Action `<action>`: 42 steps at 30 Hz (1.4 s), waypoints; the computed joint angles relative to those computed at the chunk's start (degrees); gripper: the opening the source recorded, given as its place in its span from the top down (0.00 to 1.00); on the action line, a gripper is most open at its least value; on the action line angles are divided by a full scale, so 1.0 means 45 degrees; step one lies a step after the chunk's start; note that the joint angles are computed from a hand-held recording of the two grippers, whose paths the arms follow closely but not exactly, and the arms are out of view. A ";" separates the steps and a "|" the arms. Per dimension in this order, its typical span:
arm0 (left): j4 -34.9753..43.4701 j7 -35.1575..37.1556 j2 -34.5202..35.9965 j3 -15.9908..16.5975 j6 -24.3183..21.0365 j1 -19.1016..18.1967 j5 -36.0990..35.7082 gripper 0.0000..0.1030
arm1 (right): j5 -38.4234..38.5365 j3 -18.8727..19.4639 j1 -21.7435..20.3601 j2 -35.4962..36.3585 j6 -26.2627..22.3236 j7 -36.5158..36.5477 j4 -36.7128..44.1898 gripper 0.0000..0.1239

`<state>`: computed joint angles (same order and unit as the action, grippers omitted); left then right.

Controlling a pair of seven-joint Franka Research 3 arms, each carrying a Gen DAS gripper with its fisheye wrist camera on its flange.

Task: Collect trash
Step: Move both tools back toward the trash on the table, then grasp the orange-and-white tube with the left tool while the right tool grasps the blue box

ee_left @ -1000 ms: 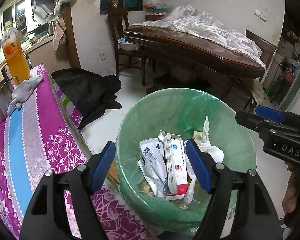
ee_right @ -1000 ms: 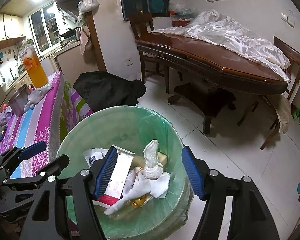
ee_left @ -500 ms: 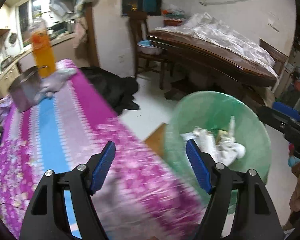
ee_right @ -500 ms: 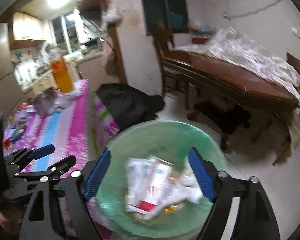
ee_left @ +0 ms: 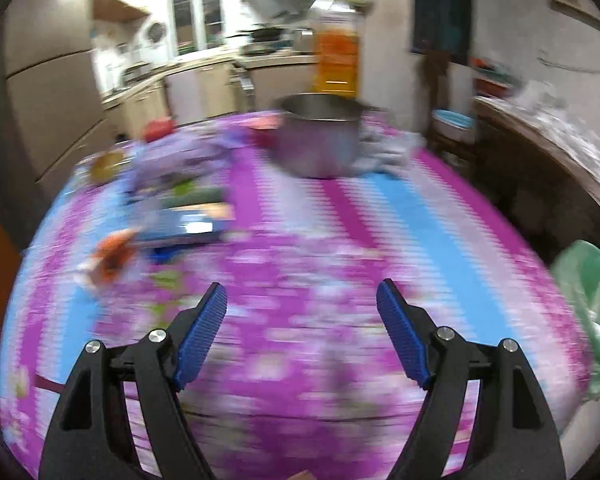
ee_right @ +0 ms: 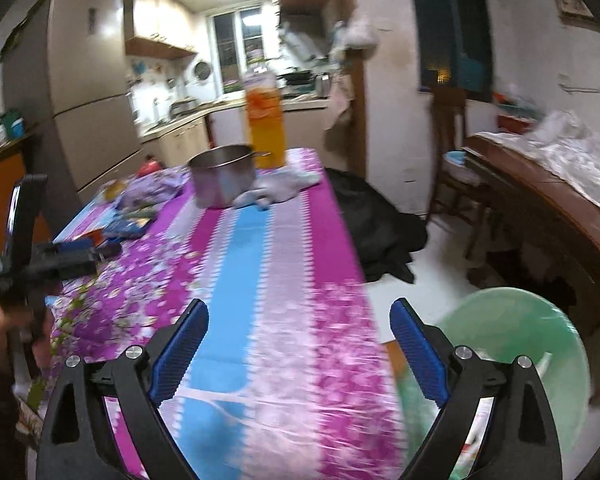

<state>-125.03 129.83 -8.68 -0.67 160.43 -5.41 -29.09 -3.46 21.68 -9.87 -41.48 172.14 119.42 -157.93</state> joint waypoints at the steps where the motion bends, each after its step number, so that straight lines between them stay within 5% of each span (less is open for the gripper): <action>1: 0.0380 0.0117 0.0353 0.0242 0.0069 0.0241 0.0111 0.28 | -0.0015 0.0184 0.0017 0.0352 0.0081 0.0050 0.0241 0.26; 8: 0.2953 0.2134 0.2666 0.0515 -0.0448 0.2407 -0.0308 0.28 | -0.0487 0.0952 0.0103 0.2591 0.0485 0.0338 0.1737 0.26; 12: 0.4175 0.3652 0.3659 -0.0084 -0.1879 0.3355 -0.0983 0.28 | -0.1157 0.1119 0.0445 0.4438 0.0545 0.0162 0.3109 0.26; 17: 0.4828 0.3550 0.4521 -0.0921 -0.1765 0.3843 -0.0183 0.29 | -0.2727 0.1170 0.0934 0.7082 0.0171 0.0016 0.5404 0.26; 23: 0.5853 0.2753 0.5281 -0.1647 -0.2601 0.4623 -0.0099 0.76 | -0.2369 0.0409 0.2266 0.9568 -0.0365 -0.2212 0.7836 0.29; 25: 0.6172 0.2425 0.5437 -0.1689 -0.3010 0.4770 -0.0165 0.85 | -0.0982 0.0439 0.2463 1.0303 -0.0612 -0.4056 0.8691 0.42; 28: 0.6497 0.2044 0.5608 -0.1747 -0.3497 0.5009 -0.0399 0.85 | -0.0110 0.0399 0.2738 1.1935 -0.1602 -0.5797 1.0862 0.53; 42: 0.7376 0.1831 0.6045 -0.1863 -0.5090 0.5566 -0.1442 0.85 | -0.1154 -0.2378 0.6234 1.8696 -0.6841 -1.0036 2.1478 0.53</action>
<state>-91.84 138.07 18.52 -9.05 137.52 19.64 -35.57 -8.65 10.98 18.19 42.66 141.35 74.26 -61.28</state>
